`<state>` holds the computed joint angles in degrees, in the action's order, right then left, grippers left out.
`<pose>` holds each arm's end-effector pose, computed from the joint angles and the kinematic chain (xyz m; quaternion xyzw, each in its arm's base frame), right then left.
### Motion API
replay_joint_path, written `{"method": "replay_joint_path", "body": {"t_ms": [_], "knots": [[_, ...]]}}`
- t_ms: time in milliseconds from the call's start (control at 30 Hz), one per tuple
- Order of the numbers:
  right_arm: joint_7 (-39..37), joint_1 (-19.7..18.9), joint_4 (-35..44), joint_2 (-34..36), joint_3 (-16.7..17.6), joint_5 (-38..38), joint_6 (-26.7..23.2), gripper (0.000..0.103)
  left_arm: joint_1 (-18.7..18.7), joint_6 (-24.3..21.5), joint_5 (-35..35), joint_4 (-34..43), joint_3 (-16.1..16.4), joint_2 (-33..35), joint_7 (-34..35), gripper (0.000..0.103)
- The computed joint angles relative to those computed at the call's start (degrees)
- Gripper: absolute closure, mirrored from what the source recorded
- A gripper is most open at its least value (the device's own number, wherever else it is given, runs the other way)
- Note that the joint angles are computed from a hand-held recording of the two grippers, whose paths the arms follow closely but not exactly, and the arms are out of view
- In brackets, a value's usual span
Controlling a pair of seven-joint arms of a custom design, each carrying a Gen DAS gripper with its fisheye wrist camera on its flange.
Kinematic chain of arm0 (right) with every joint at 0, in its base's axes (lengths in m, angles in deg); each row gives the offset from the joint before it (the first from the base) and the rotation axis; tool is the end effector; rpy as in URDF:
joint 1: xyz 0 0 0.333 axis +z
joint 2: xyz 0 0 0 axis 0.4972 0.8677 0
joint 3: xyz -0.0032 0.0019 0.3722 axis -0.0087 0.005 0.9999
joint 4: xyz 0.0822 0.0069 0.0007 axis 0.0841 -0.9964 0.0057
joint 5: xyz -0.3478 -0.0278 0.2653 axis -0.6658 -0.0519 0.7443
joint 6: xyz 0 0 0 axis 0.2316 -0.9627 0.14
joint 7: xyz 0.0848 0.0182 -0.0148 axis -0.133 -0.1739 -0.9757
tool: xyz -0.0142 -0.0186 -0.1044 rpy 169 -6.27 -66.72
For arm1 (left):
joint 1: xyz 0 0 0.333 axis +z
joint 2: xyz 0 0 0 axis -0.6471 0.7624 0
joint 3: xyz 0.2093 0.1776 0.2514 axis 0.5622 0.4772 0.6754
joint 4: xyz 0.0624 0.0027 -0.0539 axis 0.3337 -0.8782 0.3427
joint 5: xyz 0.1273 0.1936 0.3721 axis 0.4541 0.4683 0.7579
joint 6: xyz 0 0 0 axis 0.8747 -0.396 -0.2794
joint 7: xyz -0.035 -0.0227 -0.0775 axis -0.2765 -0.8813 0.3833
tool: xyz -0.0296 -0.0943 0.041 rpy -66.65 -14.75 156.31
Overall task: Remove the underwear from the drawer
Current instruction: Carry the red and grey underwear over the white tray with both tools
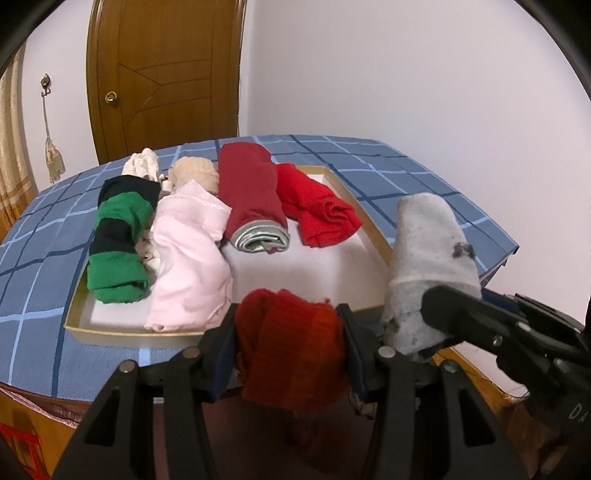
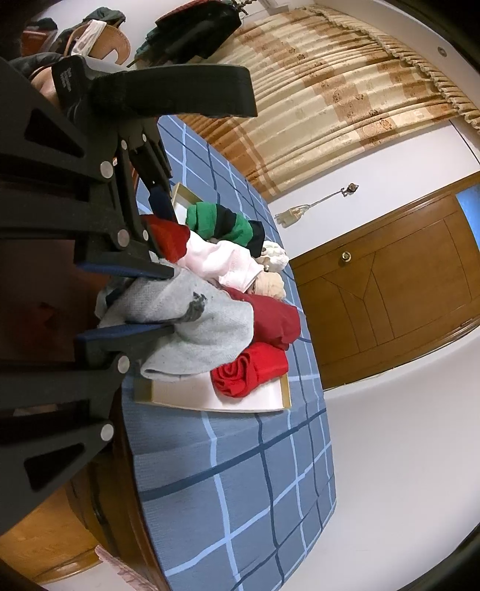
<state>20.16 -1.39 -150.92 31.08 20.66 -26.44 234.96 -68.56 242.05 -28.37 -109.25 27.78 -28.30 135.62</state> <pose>0.6909 0.2143 0.4674 -0.6729 0.5470 -0.1206 0.4831 0.6450 -0.3781 0.4908 -0.5845 0.7034 -0.3469 0.2078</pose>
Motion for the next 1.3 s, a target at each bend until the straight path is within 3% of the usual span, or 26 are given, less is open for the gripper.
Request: {"method": "replay_joint_path", "body": {"t_ms": [733,1300], "knots": [[-5.67,7.74,7.80,2.42,-8.12,8.66,-3.58,0.078,0.48,-2.98,-6.49,10.54,0.21,6.97,5.71,0.053],[-12.31,15.16,13.68,3.29,-15.31,16.21,-7.07,0.078,0.37,-8.38,-9.57,19.54,0.85,13.52,7.30,0.053]]}}
